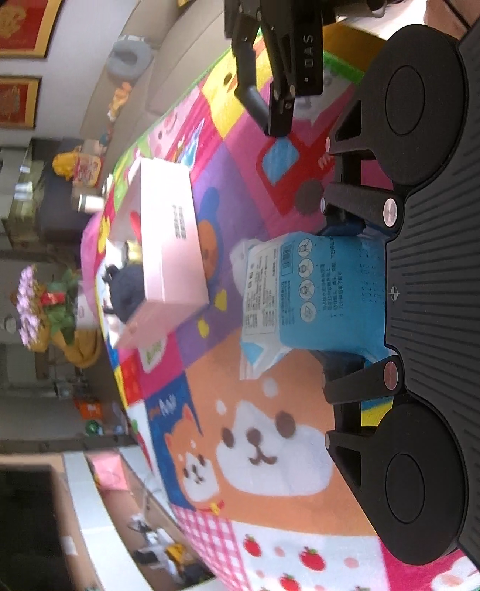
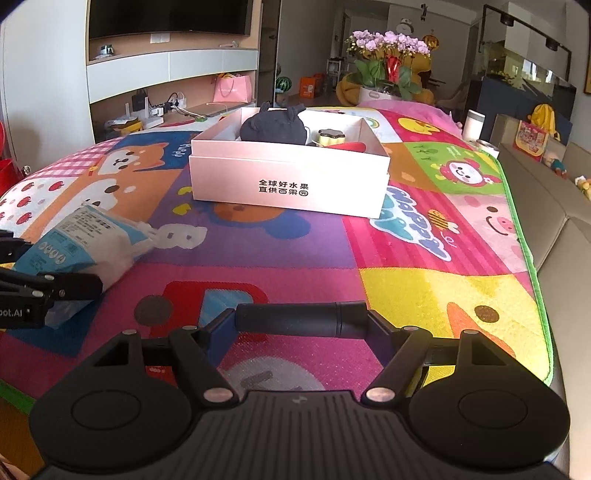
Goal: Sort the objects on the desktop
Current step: 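Grasp the blue cotton-pad bag with the left tool while the right tool holds the stick, then carry the bag and stick over the pink box and open the left tool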
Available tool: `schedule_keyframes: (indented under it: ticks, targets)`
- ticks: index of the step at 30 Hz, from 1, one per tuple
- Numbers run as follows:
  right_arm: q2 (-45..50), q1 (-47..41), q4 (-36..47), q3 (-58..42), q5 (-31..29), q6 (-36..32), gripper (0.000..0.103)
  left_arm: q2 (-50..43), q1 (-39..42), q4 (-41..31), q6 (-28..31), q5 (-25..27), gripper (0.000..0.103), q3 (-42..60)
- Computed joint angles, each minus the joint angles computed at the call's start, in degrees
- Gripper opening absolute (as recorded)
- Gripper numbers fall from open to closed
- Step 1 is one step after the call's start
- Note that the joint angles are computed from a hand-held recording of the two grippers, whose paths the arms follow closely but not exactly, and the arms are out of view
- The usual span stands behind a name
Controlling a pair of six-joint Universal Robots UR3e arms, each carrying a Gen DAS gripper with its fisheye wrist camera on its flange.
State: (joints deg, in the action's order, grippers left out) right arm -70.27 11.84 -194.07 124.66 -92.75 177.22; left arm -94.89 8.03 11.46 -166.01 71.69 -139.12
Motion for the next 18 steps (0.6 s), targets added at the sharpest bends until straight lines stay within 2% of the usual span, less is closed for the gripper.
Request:
schedule_keyframes:
  ticks: [4,6,8,10,12,13,14,16,18]
  targets:
    - [-2.67,-1.73,-1.13,3.27,0.45,-1.19,0.074,1.18,-1.79,-2.68,1.26,-3.86,0.058,3.18]
    - [-4.17,-3.04,-1.14,4.63,0.80,-0.90,0.074,-1.09,-4.19,-1.23,2.02,-4.19,0.058,8.25]
    - [-5.72,-4.22,-1.43,5.71,1.19,-0.30,0.074,-4.88,-6.32,-0.22,3.45,-4.30,0.058,16.02]
    - [-7.22,-5.24,-2.49,6.82,1.93,-0.20,0.074,-9.62,-7.20,-2.20,7.78,-6.85,0.059,26.11]
    - [-8.16,-5.92,-3.63,7.42,2.37,-0.19,0.074,-15.75,-7.18,-4.77,12.94,-10.96,0.064,36.95]
    - [-8.34,-6.23,-3.98,7.50,2.52,-0.19,0.074,-19.20,-6.85,-7.50,16.32,-13.71,0.074,42.94]
    - [-8.24,-6.37,-4.23,7.33,2.48,0.06,0.074,-22.69,-7.07,-9.16,18.80,-14.06,0.087,48.31]
    - [-7.70,-6.48,-3.84,6.46,2.23,0.98,0.074,-28.27,-8.35,-11.65,21.53,-9.72,0.093,56.39]
    - [-7.27,-6.72,-3.20,5.86,2.33,1.86,0.074,-31.81,-8.56,-10.77,21.79,-5.43,0.095,59.37]
